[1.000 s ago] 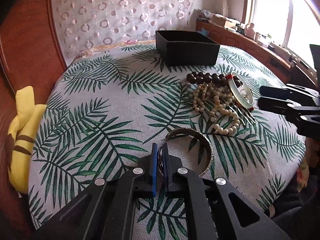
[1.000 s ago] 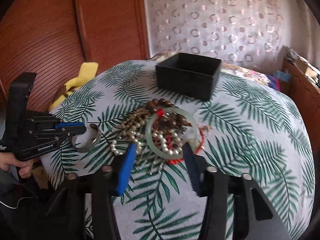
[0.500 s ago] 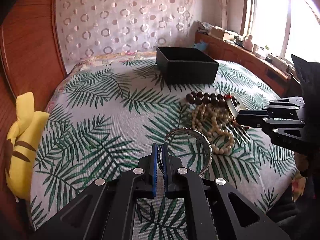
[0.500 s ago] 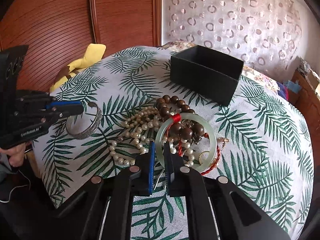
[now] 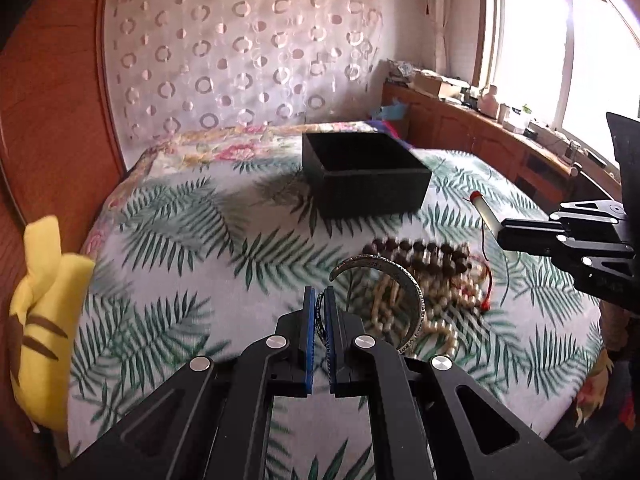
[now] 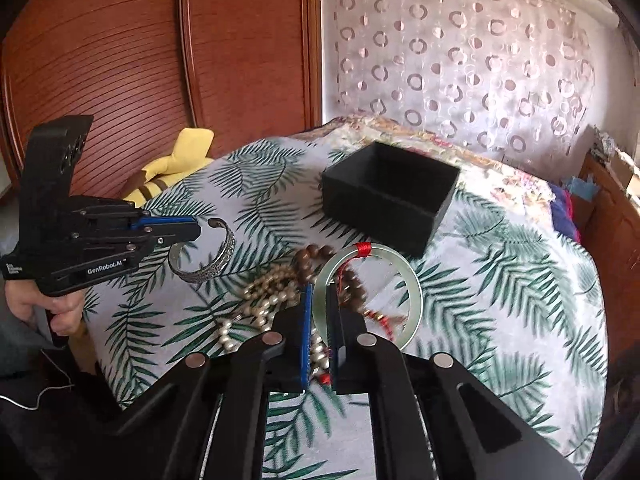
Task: Organize jewelry
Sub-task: 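Grasp the green jade bangle with the right gripper while the left gripper holds the silver bangle, then carry both bangles over the black box and open both grippers to drop them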
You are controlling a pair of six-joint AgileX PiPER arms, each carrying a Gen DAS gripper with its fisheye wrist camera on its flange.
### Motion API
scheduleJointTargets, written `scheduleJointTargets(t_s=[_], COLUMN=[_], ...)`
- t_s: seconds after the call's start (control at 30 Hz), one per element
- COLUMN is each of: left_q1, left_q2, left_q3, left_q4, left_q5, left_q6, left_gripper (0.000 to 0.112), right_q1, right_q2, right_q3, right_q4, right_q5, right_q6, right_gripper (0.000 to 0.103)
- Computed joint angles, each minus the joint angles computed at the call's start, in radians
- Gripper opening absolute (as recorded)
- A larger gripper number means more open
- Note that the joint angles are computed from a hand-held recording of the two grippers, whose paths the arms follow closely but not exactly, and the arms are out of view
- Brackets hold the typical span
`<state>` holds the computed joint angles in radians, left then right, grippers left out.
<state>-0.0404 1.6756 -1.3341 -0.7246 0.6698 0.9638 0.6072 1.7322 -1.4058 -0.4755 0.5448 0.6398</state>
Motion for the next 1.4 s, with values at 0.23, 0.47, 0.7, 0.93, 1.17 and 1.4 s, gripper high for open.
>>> scheduleJointTargets(t_s=[0.23,0.47,0.7,0.93,1.17,1.4], left_q1=[-0.065,-0.124,-0.165,-0.210,-0.227,-0.192], left_q2=[0.082,0.214,0.368,0.562,0.711,0.632], left_q3=[-0.159,-0.384,-0.650,-0.990,-1.230,-1.087], left_q4=[0.056,0.149,0.238,0.348,0.391,0.319], left_q5=[-0.004,0.025,0.089,0.227,0.343,0.265], left_q6=[-0.085,-0.227,-0.369,-0.512,-0.588,-0.550], left_gripper=[0.004,0.004,0.004,0.005,0.004,0.004], right_q1=[-0.047,-0.096,-0.130,-0.166,-0.209,-0.244], right_q2=[0.000,0.040,0.077,0.133,0.209,0.289], right_q3=[-0.035,-0.123,-0.211,-0.321,-0.428,-0.525], right_q4=[0.013,0.047,0.088,0.166,0.273,0.401], right_q5=[0.014,0.036,0.054,0.074,0.089,0.112], right_q6=[-0.070,-0.159,-0.229,-0.324,-0.438,-0.546], right_gripper=[0.008,0.008,0.008,0.008,0.008,0.008])
